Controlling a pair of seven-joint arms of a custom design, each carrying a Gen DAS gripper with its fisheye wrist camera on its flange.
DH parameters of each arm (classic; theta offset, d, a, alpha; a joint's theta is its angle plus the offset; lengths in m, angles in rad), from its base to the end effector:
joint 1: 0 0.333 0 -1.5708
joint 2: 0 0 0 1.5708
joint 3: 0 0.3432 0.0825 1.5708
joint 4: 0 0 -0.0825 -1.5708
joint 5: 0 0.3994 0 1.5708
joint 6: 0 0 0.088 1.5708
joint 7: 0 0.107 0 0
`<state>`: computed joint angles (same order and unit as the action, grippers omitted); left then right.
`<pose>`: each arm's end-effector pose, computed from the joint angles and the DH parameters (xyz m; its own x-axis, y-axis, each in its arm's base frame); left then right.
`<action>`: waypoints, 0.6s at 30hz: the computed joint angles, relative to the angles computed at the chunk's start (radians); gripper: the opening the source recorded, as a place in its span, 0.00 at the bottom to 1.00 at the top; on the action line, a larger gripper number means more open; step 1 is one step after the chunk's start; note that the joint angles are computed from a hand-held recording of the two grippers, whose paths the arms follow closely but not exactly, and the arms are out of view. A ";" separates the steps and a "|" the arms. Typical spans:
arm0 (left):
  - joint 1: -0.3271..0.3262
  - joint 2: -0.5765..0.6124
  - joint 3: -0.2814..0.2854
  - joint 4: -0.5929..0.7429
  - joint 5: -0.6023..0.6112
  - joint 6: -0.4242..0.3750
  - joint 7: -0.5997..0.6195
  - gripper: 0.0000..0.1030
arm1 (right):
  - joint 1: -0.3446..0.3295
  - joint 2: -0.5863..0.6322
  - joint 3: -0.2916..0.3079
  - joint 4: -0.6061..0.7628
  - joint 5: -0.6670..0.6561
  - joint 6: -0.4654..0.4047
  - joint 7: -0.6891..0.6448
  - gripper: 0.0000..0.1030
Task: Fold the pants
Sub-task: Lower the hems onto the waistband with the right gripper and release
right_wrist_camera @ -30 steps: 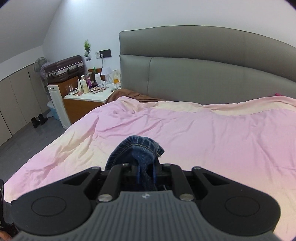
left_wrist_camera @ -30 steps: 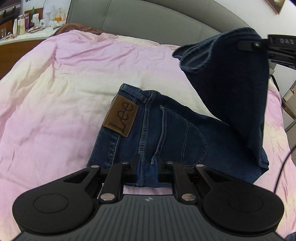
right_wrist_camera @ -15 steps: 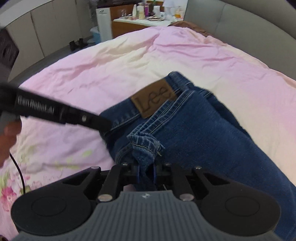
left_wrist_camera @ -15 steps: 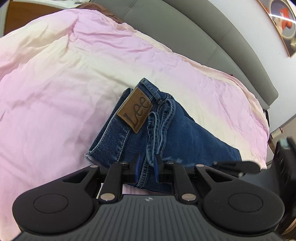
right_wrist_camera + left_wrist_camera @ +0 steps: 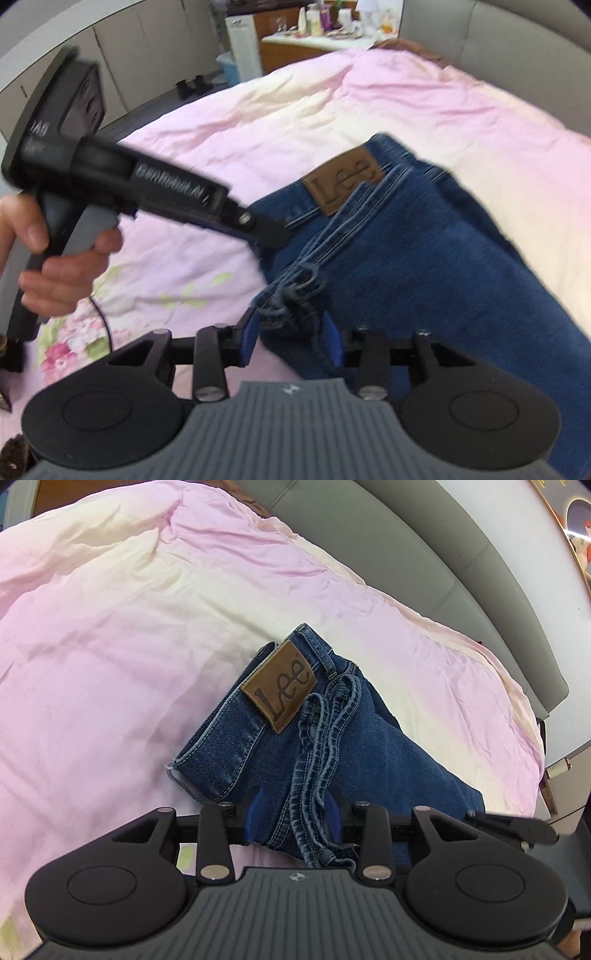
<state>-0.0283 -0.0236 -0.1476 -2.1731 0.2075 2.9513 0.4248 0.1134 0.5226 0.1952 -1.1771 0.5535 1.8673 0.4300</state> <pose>0.5796 -0.1175 0.5161 0.4648 -0.6814 0.5654 -0.5198 -0.7269 -0.4487 0.7184 0.2292 0.5493 0.9642 -0.2220 -0.1453 -0.2644 -0.7587 -0.5954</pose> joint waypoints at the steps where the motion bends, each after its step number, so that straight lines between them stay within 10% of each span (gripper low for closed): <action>1: 0.000 -0.004 0.000 -0.002 0.005 -0.005 -0.002 0.39 | 0.004 0.003 0.000 0.000 0.004 0.019 0.007 0.34; 5: 0.004 -0.016 -0.004 -0.009 0.004 -0.001 -0.007 0.39 | 0.030 0.053 0.005 0.048 0.000 0.036 0.084 0.31; 8: 0.002 -0.009 -0.004 -0.023 -0.054 0.050 0.027 0.40 | 0.036 0.117 0.014 0.148 -0.019 -0.051 0.149 0.04; 15: -0.035 0.055 0.005 0.001 -0.195 0.093 0.158 0.57 | -0.012 0.090 0.025 0.165 0.006 -0.230 0.119 0.03; 18: -0.058 0.085 0.035 0.031 -0.115 0.067 0.098 0.57 | 0.001 0.038 0.012 0.050 0.006 -0.153 0.081 0.03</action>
